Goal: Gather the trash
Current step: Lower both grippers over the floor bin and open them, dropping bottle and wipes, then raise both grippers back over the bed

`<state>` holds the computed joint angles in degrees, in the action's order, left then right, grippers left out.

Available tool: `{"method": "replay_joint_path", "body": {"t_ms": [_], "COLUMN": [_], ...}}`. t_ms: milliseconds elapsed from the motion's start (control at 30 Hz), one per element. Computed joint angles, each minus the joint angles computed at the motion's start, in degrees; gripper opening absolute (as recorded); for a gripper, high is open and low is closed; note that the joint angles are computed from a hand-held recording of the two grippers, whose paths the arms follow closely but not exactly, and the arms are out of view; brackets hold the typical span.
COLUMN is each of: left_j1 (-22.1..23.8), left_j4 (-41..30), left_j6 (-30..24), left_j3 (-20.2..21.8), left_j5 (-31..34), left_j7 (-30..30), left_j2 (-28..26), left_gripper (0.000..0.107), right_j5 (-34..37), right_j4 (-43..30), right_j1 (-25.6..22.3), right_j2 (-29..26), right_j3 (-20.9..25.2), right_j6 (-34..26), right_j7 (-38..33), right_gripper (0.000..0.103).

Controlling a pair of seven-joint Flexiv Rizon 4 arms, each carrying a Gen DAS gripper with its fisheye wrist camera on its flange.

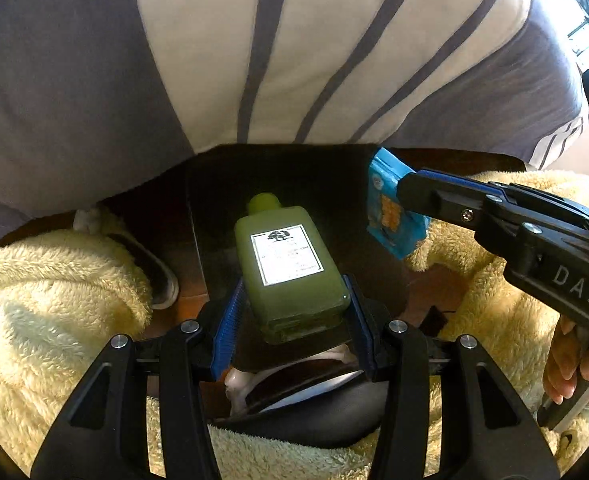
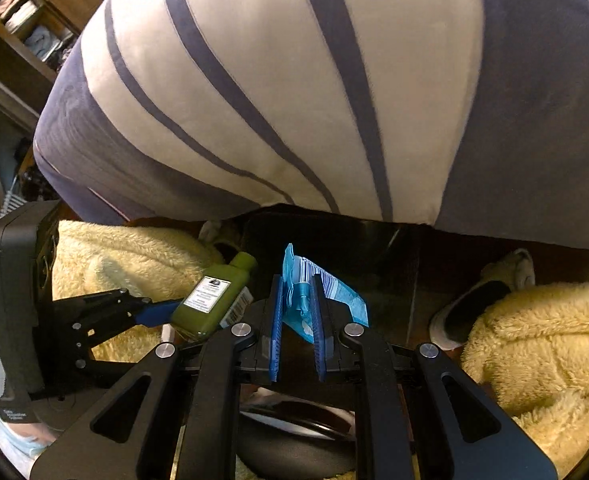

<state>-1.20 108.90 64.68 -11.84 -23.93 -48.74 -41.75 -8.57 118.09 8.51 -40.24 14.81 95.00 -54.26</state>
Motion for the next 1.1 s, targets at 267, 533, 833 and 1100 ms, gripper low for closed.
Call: {"method": "replay_joint_path", "body": {"t_ms": [267,533,833,1100], "left_j1": [0.92,1.18,6.47,13.94], "left_j4": [0.36,1.62,5.18,7.90], "left_j6": [1.48,5.95,14.45,22.61], "left_j3": [-0.64,-1.21,-8.45,-17.75], "left_j5": [-0.85,-0.46,-3.74,-4.25], "left_j7": [0.87,0.32,4.54,6.27], "left_j2": [-0.70,0.71,3.36,6.68], "left_gripper": [0.053,0.077,0.090,0.090], "right_j5": [0.66,2.86,5.68,12.45], "right_j4": [-0.51,5.21,10.96,12.79], "right_j1": [1.53,19.33,35.40,52.56], "right_j2": [-0.10,4.05,6.23,6.46], "right_j3": [-2.40,-22.70,-41.50,-60.55], "right_j6": [-1.43,1.48,5.44,7.75], "right_j7": [0.72,7.30,9.41,2.13], "right_gripper": [0.049,0.092,0.098,0.098]}}
